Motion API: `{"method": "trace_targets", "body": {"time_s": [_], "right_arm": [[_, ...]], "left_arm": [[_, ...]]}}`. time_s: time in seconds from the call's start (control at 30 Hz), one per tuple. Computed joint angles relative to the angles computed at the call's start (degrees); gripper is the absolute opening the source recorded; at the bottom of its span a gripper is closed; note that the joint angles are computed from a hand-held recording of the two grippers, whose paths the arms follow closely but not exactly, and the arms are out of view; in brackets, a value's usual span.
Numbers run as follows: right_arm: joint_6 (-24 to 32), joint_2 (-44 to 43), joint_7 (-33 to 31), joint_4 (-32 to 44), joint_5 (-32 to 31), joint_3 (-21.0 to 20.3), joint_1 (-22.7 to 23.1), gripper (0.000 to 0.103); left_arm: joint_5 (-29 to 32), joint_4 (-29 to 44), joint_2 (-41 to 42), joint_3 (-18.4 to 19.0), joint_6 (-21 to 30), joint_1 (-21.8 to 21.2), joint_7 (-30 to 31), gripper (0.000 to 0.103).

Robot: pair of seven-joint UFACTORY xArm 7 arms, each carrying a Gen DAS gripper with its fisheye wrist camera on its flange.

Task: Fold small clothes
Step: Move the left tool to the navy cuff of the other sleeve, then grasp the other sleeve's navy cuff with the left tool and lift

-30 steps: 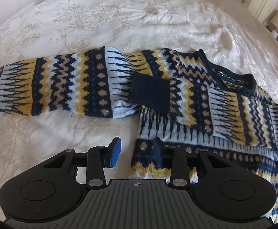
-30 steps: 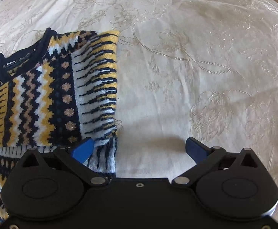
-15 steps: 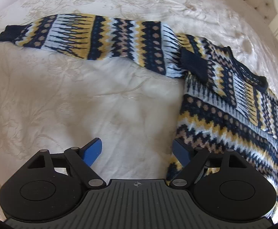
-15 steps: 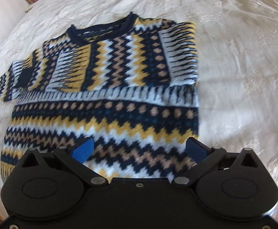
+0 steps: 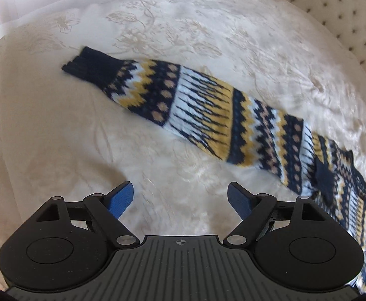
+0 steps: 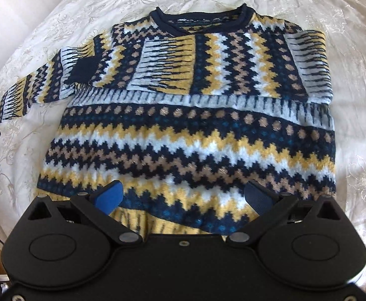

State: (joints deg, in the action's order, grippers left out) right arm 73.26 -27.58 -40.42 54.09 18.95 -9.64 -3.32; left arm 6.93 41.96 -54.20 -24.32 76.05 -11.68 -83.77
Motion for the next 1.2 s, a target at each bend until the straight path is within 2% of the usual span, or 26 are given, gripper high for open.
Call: {"method": "trace_targets", "body": {"time_s": [0.27,0.53,0.57,0.6,0.67,0.87,1.03,1.07,1.13,1.2], "right_arm": [[-1.4,-0.7,5.1,0.1,1.1,2.9,2.2,0.102],[-2.5,-0.2,9.5,0.8,1.2,5.3,5.5,0.102],[-2.6,-0.1,9.9,0.8,1.0,5.6,5.9,0.102],[-2.4,0.0,10.4,0.9,0.9,5.9,6.3,0.102],[-2.0,0.3,11.1,1.1,0.5,6.4,7.0,0.102],[-1.0,0.8,12.0,1.3,-0.9,7.4,8.6,0.102],[-0.3,1.6,11.3,2.1,-1.6,7.9,9.8,0.102],[-0.2,1.8,11.0,2.3,-1.5,7.9,9.9,0.102],[-0.2,2.1,10.7,2.6,-1.4,8.0,10.2,0.102],[-0.4,2.3,10.4,2.8,-1.1,8.0,10.4,0.102]], "left_arm": [[4.5,-4.7,-5.6,7.2,-2.9,4.6,6.5,0.082],[3.1,-12.0,-8.2,11.1,-8.9,8.5,10.4,0.082],[2.9,-13.1,-8.7,11.4,-10.2,8.8,10.8,0.084],[2.8,-14.1,-9.2,11.6,-11.8,9.1,10.9,0.090],[2.3,-15.8,-10.1,12.1,-14.6,9.9,11.1,0.093],[1.3,-19.3,-12.7,11.8,-19.8,12.3,10.5,0.093],[0.3,-20.4,-15.4,10.5,-20.6,14.0,6.7,0.090],[0.3,-19.9,-15.2,10.3,-19.8,14.2,6.5,0.085],[0.7,-19.0,-15.1,9.7,-18.1,14.5,6.2,0.067],[1.2,-18.8,-15.7,9.0,-17.4,15.1,5.0,0.034]]}}
